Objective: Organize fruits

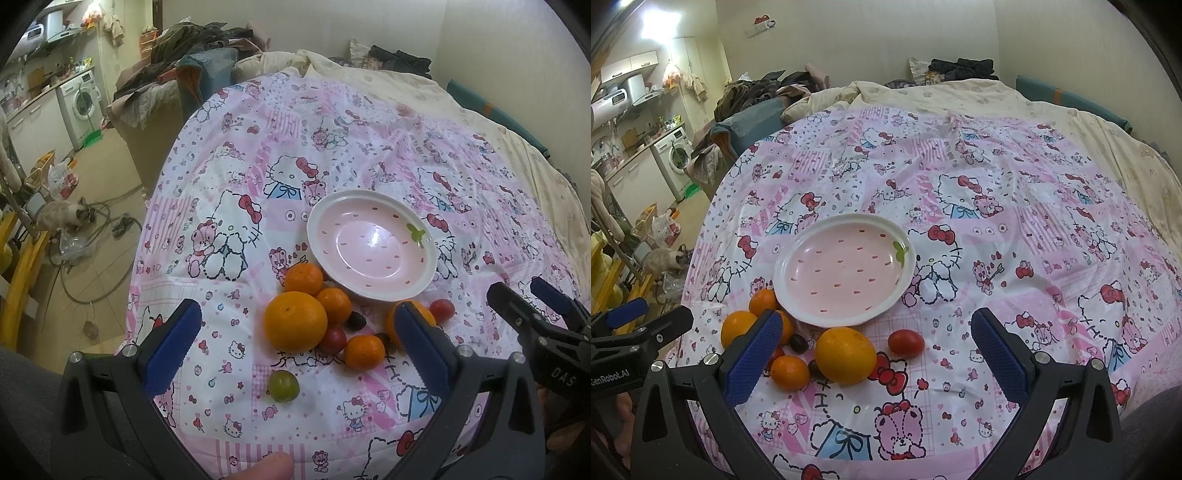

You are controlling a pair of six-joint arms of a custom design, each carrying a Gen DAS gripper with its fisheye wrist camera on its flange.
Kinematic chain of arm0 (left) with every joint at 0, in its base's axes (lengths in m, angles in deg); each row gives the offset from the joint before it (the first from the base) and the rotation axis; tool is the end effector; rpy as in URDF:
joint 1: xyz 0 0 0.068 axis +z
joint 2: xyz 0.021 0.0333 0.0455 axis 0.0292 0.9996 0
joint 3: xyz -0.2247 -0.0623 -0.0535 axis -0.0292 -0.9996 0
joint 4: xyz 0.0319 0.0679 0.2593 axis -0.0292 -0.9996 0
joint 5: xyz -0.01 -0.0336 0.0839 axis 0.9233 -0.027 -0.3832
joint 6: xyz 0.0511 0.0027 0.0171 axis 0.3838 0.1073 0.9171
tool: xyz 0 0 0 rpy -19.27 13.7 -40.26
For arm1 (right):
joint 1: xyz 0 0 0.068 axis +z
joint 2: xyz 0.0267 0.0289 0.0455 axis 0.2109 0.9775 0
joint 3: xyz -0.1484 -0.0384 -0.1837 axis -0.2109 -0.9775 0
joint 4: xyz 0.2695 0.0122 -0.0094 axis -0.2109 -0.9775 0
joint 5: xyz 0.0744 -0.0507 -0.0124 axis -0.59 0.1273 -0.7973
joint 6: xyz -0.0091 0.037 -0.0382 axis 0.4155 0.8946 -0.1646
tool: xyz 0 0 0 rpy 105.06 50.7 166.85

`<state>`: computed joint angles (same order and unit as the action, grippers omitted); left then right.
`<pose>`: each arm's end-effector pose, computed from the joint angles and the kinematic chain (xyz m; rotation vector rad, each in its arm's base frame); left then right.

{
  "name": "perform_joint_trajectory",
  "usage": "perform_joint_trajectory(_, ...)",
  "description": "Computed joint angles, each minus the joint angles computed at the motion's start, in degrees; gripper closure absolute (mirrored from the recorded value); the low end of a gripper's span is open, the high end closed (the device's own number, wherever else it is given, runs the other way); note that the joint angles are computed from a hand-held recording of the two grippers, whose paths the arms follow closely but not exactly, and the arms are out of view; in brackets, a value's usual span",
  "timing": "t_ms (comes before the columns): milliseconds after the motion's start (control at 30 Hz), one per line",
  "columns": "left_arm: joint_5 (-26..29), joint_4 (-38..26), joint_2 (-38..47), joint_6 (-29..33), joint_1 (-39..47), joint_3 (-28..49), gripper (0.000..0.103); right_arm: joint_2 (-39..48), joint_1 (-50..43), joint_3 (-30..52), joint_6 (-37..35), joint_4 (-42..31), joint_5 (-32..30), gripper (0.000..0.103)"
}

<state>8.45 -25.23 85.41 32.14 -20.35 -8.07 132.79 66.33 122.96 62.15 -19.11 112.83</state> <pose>0.2540 -0.1039 0.2002 0.3695 2.4527 -0.2418 0.1791 0.2098 0.1919 0.3854 2.3340 0.0072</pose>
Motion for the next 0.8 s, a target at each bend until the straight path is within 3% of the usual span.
perform_joint_trajectory(800, 0.3, -1.0, -0.3, -0.2, 0.4, 0.9, 0.0, -0.2, -0.4, 0.0, 0.6, -0.4, -0.1, 0.0)
